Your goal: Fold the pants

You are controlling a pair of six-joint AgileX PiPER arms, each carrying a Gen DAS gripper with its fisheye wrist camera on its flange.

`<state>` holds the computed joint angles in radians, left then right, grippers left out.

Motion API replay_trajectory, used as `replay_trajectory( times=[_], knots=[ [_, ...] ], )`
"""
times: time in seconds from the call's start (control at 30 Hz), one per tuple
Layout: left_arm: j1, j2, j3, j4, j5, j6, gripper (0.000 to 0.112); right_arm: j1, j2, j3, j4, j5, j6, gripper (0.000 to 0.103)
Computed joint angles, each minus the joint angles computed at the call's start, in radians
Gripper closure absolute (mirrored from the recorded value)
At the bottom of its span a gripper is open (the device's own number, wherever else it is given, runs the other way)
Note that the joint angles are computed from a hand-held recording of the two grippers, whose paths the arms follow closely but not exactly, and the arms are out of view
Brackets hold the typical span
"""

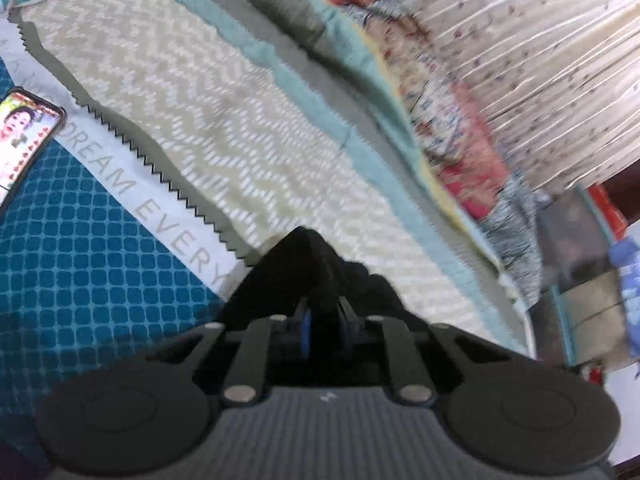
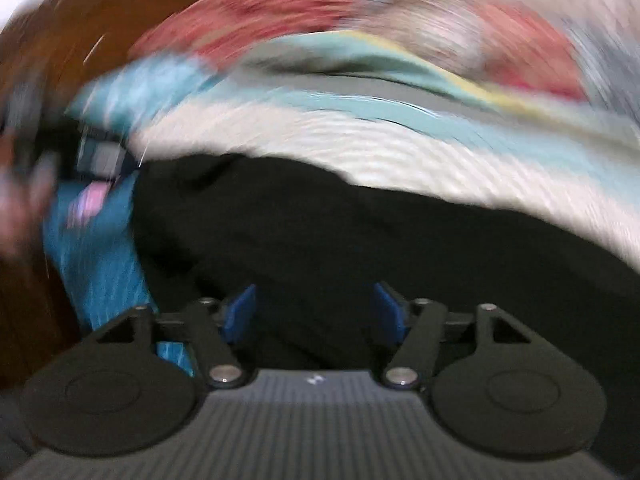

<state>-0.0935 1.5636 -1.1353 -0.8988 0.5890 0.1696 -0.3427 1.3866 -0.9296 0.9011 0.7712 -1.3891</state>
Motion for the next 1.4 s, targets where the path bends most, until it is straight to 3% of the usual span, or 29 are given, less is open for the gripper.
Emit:
replay_trajectory(
  times=[0.07,0.13,0.2,0.4,0.5,0.57,0.67,0.77,0.83,0.9,0.93,1.03,1.1,1.17,1.2,1.27,1.3,1.37,1.4],
  knots=[
    [0.002,-0.031,0.016,0.008,0.003,0.003,0.1,0.105,0.012,0.027,-0.046,-0.152,0.002,0.037],
    [0.007,-0.047,0.027,0.001,0.006,0.01,0.1,0.128,0.069,-0.009,-0.11,-0.166,0.056,0.063],
    [0.027,-0.06,0.048,-0.037,0.02,0.032,0.101,0.077,0.116,-0.069,-0.153,-0.086,0.094,0.1],
    [0.12,-0.133,0.172,-0.125,0.056,0.123,0.101,-0.152,0.012,-0.111,-0.046,0.216,0.067,0.1],
    [0.104,-0.117,0.23,-0.085,0.03,0.091,0.099,-0.225,-0.01,-0.085,-0.04,0.339,0.071,0.1],
    [0.061,-0.089,0.251,-0.019,-0.02,0.032,0.096,-0.202,-0.006,-0.037,-0.09,0.32,0.104,0.1],
    [0.005,-0.084,0.258,0.044,-0.092,-0.031,0.088,-0.115,-0.007,0.071,-0.134,0.179,0.146,0.099],
    [-0.027,-0.1,0.213,0.228,-0.091,-0.18,0.069,-0.068,0.006,0.054,-0.119,0.141,0.194,0.096],
    [-0.003,-0.118,0.209,0.218,-0.07,-0.156,0.061,-0.065,0.002,0.035,-0.12,0.148,0.209,0.092],
    [0.045,-0.127,0.201,0.153,-0.048,-0.08,0.057,-0.07,-0.01,0.027,-0.109,0.142,0.227,0.075],
    [0.063,-0.123,0.182,0.148,-0.043,-0.066,0.054,-0.082,-0.017,0.032,-0.097,0.139,0.23,0.073],
    [0.075,-0.069,0.073,0.216,-0.031,-0.1,0.043,-0.098,-0.034,0.065,-0.077,0.102,0.264,0.071],
    [0.068,0.002,-0.029,0.206,-0.008,-0.031,0.033,-0.099,-0.035,0.087,-0.085,0.061,0.323,0.071],
    [0.039,0.085,-0.138,0.248,0.014,-0.023,0.032,-0.1,-0.016,0.103,-0.071,0.04,0.377,0.071],
    [0.024,0.14,-0.202,0.272,0.04,-0.029,0.032,-0.104,-0.01,0.112,-0.06,0.034,0.386,0.071],
    [0.003,0.237,-0.302,0.294,0.095,-0.026,0.056,-0.094,-0.009,0.134,-0.042,0.007,0.402,0.071],
    [-0.016,0.277,-0.339,0.324,0.121,-0.046,0.091,-0.091,-0.015,0.142,-0.039,0.0,0.407,0.071],
    [-0.066,0.287,-0.335,0.464,0.086,-0.186,0.106,-0.111,-0.031,0.128,-0.066,0.031,0.42,0.071],
    [-0.077,0.267,-0.302,0.506,0.042,-0.231,0.105,-0.105,-0.033,0.127,-0.071,0.029,0.427,0.071]
  ],
)
